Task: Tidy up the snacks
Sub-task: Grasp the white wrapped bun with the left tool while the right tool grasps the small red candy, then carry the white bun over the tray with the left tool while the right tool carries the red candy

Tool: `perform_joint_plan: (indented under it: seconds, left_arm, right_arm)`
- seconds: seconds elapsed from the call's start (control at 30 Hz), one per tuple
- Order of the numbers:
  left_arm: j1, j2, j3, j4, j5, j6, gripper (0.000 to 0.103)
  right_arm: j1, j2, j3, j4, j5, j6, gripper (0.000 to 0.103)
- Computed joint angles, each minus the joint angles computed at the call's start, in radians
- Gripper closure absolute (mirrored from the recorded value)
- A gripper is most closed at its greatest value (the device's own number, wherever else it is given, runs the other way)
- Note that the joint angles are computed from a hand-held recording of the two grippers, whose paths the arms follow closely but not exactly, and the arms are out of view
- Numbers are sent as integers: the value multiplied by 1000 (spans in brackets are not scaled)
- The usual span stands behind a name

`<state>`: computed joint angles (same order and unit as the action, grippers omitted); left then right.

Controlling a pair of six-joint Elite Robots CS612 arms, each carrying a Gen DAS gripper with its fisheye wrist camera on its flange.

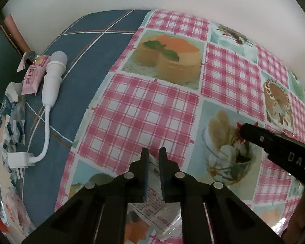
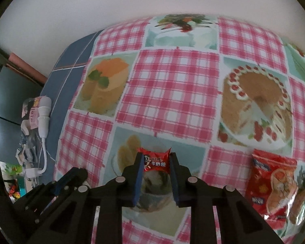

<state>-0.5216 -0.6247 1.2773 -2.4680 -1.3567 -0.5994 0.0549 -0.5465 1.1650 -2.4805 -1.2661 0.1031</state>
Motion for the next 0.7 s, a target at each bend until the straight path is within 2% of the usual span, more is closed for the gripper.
perform_joint_plan:
  seconds: [0.13, 0.43, 0.57, 0.6, 0.67, 0.7]
  left_arm:
    - [-4, -18, 35, -31, -25, -29, 96]
    - [-19, -78, 139, -130, -68, -67, 98]
    - [-11, -88, 153, -147, -89, -87, 98]
    - [-10, -94, 162, -149, -94, -104, 96]
    - [-3, -84, 141, -125, -95, -107, 84]
    - [-3, -86, 143, -113, -93, -118, 61]
  right_arm:
    - [-19, -33, 54, -22, 30, 7, 77]
    - [-48, -115, 210, -124, 38, 16, 77]
    - [-62, -145, 270, -176, 42, 35, 77]
    - [-65, -150, 280, -183, 43, 38, 77]
    - [-72, -161, 302, -196, 48, 46, 77]
    - [-74, -165, 309, -201, 51, 49, 77]
